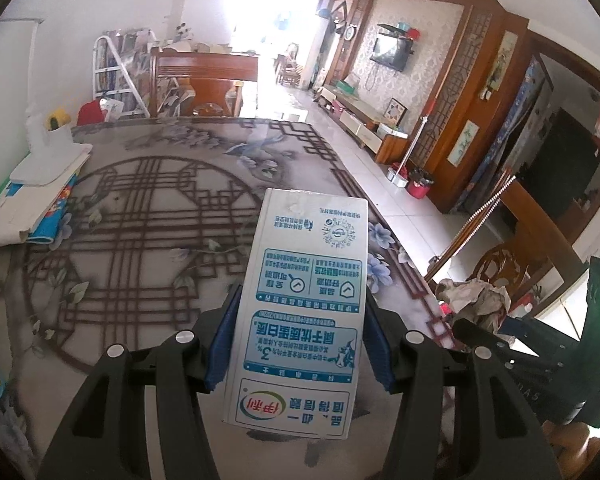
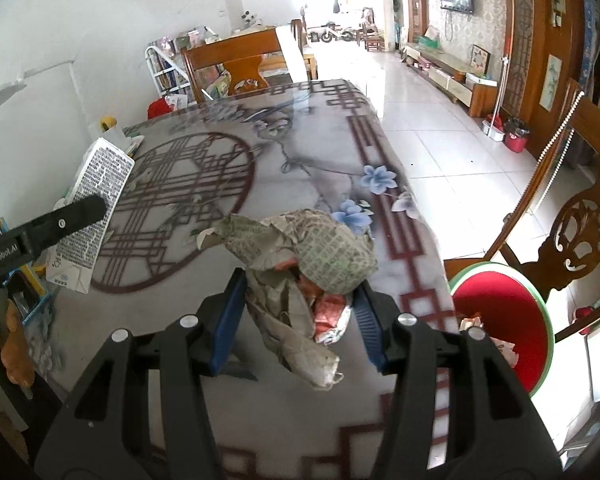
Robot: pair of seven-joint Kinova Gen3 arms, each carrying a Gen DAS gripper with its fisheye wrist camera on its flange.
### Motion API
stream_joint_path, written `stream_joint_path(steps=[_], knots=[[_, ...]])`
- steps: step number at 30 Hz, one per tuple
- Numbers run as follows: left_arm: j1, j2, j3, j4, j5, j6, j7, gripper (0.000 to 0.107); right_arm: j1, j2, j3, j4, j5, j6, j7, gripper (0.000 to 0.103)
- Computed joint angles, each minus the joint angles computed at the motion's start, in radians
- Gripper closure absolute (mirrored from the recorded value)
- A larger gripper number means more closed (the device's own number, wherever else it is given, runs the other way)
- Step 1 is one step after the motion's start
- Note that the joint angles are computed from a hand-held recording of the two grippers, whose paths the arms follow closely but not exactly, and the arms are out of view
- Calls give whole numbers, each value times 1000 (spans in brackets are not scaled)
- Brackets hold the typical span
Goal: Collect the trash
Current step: 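Carry the milk carton and newspaper wad over the red bucket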
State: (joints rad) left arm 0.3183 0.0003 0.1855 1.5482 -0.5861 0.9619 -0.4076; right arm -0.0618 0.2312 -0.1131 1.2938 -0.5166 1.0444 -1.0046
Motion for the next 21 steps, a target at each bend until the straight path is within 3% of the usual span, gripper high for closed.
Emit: stream_joint_path(steps=[6, 21], knots=[[40, 52, 6, -55, -14, 26, -8, 55, 47, 7, 3, 3, -68, 19, 22, 52], [122, 127, -40, -132, 5, 49, -49, 55, 114, -3, 30, -15, -117, 46, 59, 51]])
